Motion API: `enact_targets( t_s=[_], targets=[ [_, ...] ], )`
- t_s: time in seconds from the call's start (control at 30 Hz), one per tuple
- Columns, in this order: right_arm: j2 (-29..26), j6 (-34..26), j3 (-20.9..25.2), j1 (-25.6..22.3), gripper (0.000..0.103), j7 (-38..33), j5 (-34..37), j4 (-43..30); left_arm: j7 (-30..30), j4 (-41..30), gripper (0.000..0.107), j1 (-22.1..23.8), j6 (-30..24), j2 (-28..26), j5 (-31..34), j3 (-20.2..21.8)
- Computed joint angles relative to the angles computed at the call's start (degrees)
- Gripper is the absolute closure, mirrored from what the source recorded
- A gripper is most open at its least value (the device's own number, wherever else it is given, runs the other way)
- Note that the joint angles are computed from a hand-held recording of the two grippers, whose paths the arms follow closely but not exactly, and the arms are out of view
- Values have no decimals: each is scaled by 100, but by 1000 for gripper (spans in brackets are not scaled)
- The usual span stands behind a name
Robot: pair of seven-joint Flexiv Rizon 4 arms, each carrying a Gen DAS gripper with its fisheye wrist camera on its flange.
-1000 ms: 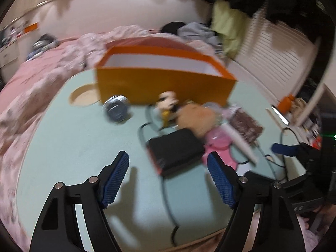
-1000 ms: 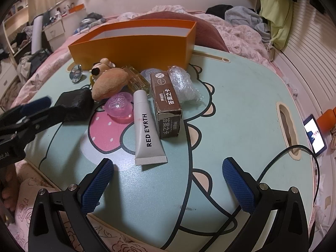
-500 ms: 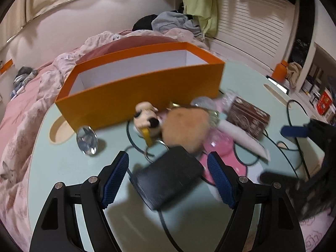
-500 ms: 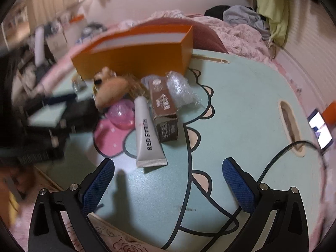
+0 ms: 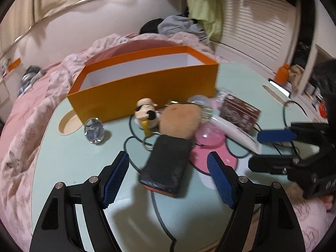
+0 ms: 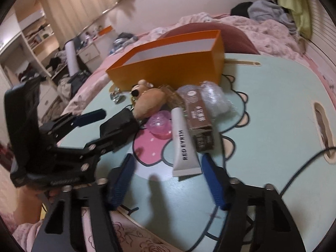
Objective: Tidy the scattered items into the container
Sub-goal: 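Grasp the black pouch with the left tool while the right tool grasps the RED EVRTH tube, then carry the black pouch and tube into the orange box and open both tools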
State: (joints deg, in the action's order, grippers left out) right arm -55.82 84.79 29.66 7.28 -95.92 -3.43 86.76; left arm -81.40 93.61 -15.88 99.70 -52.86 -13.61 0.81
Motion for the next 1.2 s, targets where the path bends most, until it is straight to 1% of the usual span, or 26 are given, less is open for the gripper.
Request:
enact_targets(
  t_s=[0.03,0.07,0.13,0.2,0.27,0.3,0.33,0.37,0.4,0.43,0.5,0.53,0.6,0.67,0.7,0.73,0.77,0.83,0.9,0.93,0.97,1.0,1.03,1.1,1.2],
  targets=[
    [-16,-37,-7,12,52,-8,-17,-33,2,-38,52,38,-79,-14,-15,-43],
    [-27,-71,-53,61,52,14,-27,-84,2,-73,60,89,-173,-26,-27,-105],
    [-22,-93,-219,189,52,88,-38,-155,-38,-91,61,122,-227,-50,-35,-145],
    [-8,-62,-426,344,52,183,-70,-215,-24,-60,61,259,-195,-63,20,-310],
    [8,-55,-789,618,52,386,-144,-302,3,-39,63,345,-146,-77,77,-420],
    [8,-89,-995,772,54,517,-199,-358,10,-39,66,359,-141,-87,90,-438],
    [5,-150,-1116,856,65,605,-252,-393,24,-32,66,400,-126,-94,110,-486],
    [10,-180,-1284,979,72,703,-317,-407,35,-26,66,441,-109,-100,125,-534],
    [27,-177,-1415,1073,83,769,-384,-385,31,-9,66,463,-95,-95,128,-556],
    [39,-127,-1421,1086,83,757,-439,-336,13,6,66,457,-86,-87,115,-540],
    [50,57,-1313,993,83,691,-488,-205,-28,70,66,467,-15,-65,107,-538],
    [48,195,-1183,888,83,632,-490,-131,-38,109,66,498,54,-53,122,-574],
    [28,407,-845,611,83,509,-507,-41,-50,219,66,614,222,-3,180,-718],
    [-38,589,-321,216,83,333,-544,0,14,304,66,898,311,43,330,-1062],
    [-84,606,-31,10,83,247,-584,-3,53,336,66,1037,368,62,419,-1229],
    [-112,588,169,-125,83,205,-614,-27,85,339,66,1102,397,85,477,-1306],
    [-121,593,307,-211,83,181,-632,-61,107,311,66,1091,387,124,490,-1290],
    [-95,590,393,-236,83,190,-664,-153,158,200,66,1150,302,178,503,-1349],
    [-103,523,417,-199,83,236,-685,-382,214,26,66,1312,188,184,509,-1545],
    [-133,421,325,-104,83,310,-691,-612,244,-107,66,1364,94,175,486,-1613],
    [-174,295,207,3,83,381,-688,-857,280,-310,66,1345,-44,149,429,-1586],
    [-226,171,64,120,83,454,-666,-1104,302,-527,66,1256,-188,112,349,-1464],
    [-343,-72,-117,283,83,571,-652,-1502,334,-765,66,1177,-401,59,262,-1348],
    [-578,-535,-392,532,83,731,-596,-2185,399,-1327,66,1115,-950,-141,56,-1246],
    [-1052,-1310,-798,928,83,875,-640,-3315,120,-2184,66,717,-1525,-514,-186,-577]
  ],
)
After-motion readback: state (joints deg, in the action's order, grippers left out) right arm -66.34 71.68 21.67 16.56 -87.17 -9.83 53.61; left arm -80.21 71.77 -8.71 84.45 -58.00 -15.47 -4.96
